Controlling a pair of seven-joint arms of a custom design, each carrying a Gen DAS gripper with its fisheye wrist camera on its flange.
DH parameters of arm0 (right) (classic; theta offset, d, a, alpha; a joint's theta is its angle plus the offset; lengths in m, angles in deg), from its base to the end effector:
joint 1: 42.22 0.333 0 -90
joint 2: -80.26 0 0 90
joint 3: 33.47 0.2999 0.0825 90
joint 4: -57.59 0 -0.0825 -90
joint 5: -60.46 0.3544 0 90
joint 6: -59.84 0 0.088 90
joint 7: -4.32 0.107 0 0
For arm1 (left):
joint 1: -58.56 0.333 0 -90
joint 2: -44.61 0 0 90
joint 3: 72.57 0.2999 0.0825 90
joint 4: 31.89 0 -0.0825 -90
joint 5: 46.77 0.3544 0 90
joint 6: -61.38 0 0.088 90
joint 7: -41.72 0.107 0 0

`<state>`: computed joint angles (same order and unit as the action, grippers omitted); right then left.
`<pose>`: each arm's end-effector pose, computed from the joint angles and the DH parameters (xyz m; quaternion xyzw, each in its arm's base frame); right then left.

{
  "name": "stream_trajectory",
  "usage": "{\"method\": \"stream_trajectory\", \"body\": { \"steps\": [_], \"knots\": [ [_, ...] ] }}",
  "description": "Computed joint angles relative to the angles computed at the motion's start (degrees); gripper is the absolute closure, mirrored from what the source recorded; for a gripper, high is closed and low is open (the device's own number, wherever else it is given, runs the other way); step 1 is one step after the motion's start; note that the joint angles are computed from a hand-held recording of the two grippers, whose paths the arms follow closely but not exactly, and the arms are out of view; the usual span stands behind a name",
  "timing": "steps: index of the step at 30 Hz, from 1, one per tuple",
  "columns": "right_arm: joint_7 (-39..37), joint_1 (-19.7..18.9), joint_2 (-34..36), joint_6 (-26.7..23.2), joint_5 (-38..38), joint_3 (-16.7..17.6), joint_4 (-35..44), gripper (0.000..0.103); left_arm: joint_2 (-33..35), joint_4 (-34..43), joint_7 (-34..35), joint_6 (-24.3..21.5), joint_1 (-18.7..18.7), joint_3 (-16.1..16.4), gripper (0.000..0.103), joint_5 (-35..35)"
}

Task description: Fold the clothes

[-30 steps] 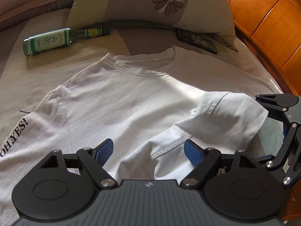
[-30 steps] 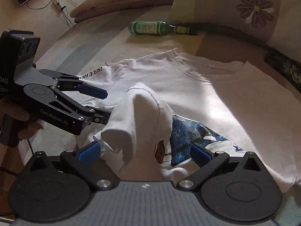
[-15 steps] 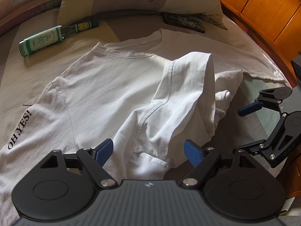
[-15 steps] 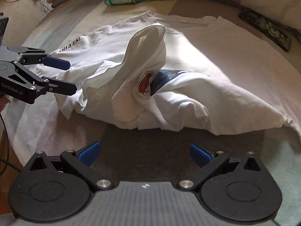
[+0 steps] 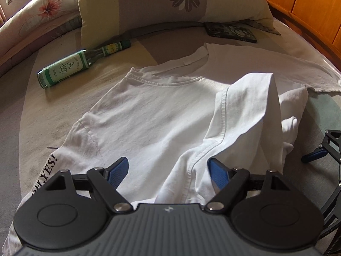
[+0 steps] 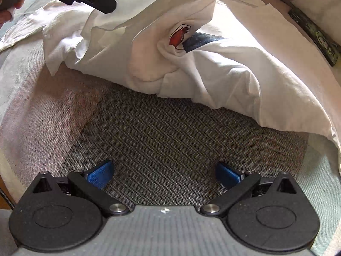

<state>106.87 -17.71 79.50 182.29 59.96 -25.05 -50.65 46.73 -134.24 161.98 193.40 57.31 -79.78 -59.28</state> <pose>0.4650 0.3012 0.5255 -0.8152 0.5644 -0.0539 0.1186 0.5780 -0.0893 0.5675 -0.4647 0.8476 -0.2140 0.1410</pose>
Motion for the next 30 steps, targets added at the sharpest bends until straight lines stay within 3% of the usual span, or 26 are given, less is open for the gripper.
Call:
{"method": "stream_trajectory", "body": {
  "steps": [6, 11, 17, 20, 22, 26, 30],
  "knots": [
    [-0.5, -0.6, -1.1, -0.9, 4.4, -0.6, 0.3, 0.000, -1.5, 0.1, 5.6, -4.5, 0.0, -0.2, 0.021, -3.7],
    [2.9, -1.6, -5.5, 5.9, 6.0, -0.8, -2.7, 0.000, -2.6, -2.1, 11.0, -5.9, -1.2, -0.6, 0.021, -6.6],
    [3.9, -1.9, -6.3, 10.2, -3.3, 0.5, -3.0, 0.000, -1.1, -2.8, 3.1, 1.4, -1.8, -0.5, 0.021, 0.5],
    [0.4, -1.5, -5.2, 11.5, -8.1, 0.9, -2.2, 0.002, 0.5, -0.1, 0.4, 0.0, -0.9, 0.0, 0.021, 1.0],
    [-4.8, -0.9, -3.6, 12.3, -10.0, 1.0, -0.7, 0.009, 0.9, 1.0, 0.2, -1.0, -0.4, 0.2, 0.021, 0.5],
    [-15.0, 0.1, -0.8, 14.2, -13.3, 1.0, 1.5, 0.039, 0.0, 0.1, 2.4, -1.3, -0.1, -0.1, 0.021, -0.3],
    [-23.5, 0.8, 0.6, 15.7, -13.9, 0.8, 1.5, 0.049, -0.8, -1.1, 3.2, -1.4, -0.2, -0.2, 0.021, -1.4]
  ]
}}
